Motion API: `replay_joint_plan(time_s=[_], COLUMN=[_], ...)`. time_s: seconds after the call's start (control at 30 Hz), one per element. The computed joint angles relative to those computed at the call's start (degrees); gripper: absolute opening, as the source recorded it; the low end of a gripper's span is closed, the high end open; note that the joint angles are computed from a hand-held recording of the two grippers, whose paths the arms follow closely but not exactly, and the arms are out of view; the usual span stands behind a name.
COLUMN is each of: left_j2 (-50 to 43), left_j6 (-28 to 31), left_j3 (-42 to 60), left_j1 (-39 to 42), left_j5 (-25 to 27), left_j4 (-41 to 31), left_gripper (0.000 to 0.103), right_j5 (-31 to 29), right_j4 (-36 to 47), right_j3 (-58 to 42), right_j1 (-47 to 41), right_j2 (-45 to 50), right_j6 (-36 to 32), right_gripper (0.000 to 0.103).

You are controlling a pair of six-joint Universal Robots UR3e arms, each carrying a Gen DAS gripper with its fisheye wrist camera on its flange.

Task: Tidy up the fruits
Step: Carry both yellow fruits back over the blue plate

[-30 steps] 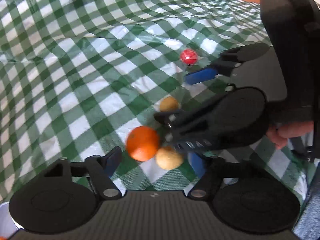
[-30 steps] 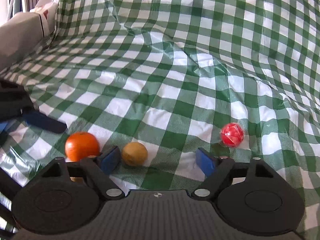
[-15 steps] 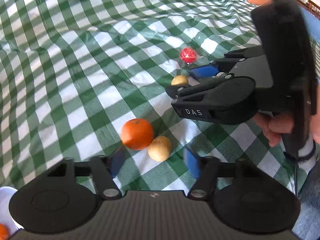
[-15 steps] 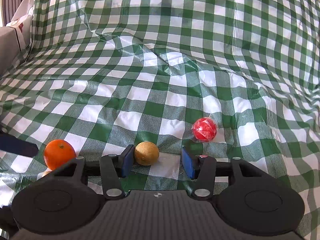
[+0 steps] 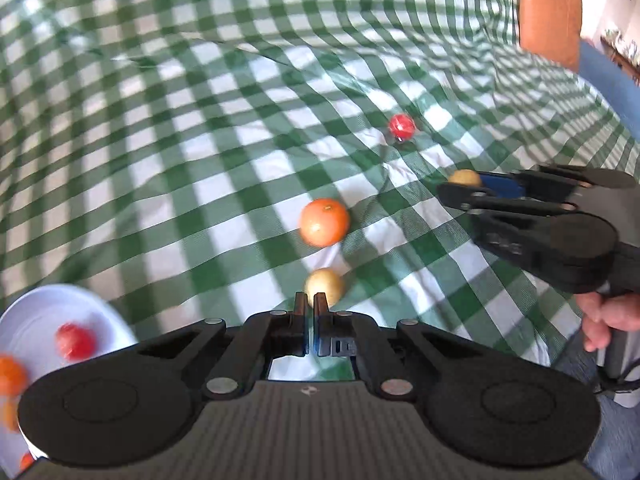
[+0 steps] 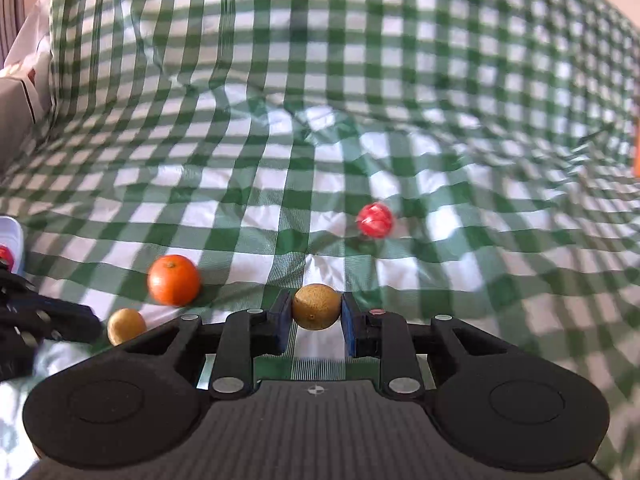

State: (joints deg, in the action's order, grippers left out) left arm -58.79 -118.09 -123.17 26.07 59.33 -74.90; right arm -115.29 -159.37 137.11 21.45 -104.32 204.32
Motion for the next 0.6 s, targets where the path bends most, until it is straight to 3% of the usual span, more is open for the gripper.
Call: replay_joint_plan(time_s=[0.13, 0.23, 0.33, 0.4, 0.47, 0.6], left_j2=[2.1, 2.6, 5.7, 8.2, 10.6, 9.3], left_j6=[4.6, 8.2, 15.4, 17.9, 18.7, 13.4], left_j3=[-0.6, -0.4, 0.9, -0.1, -1.3, -3.2], left_j1=[5.1, 8.2, 13.3, 15.0, 16.1, 11.2], left_j5=[1.1, 0.0, -2.4, -3.3, -3.9, -2.7], left_j4=[-4.6, -8.8, -17.5, -19.3, -19.7, -14.4], left_gripper=[0.002, 0.002, 0.021, 0.053, 0.061, 0.061], right_j5=[-8.1, -7.9, -6.0, -5.6, -5.8, -6.3], right_j4=[10.1, 16.9, 21.3, 21.6, 20.4, 13.5], right_j3=[-6.9, -10.1, -10.9, -10.4, -9.2, -4.7], right_j1=[10.4, 12.2, 11.9, 11.8, 12.0, 11.5], right_j2=[1.1, 2.8, 2.2, 1.7, 1.4, 1.3], right_j6=[7.3, 13.3, 19.9, 22.6, 24.9, 29.1], right_gripper=[0.027, 0.027, 0.027, 0.027, 0.027, 0.027])
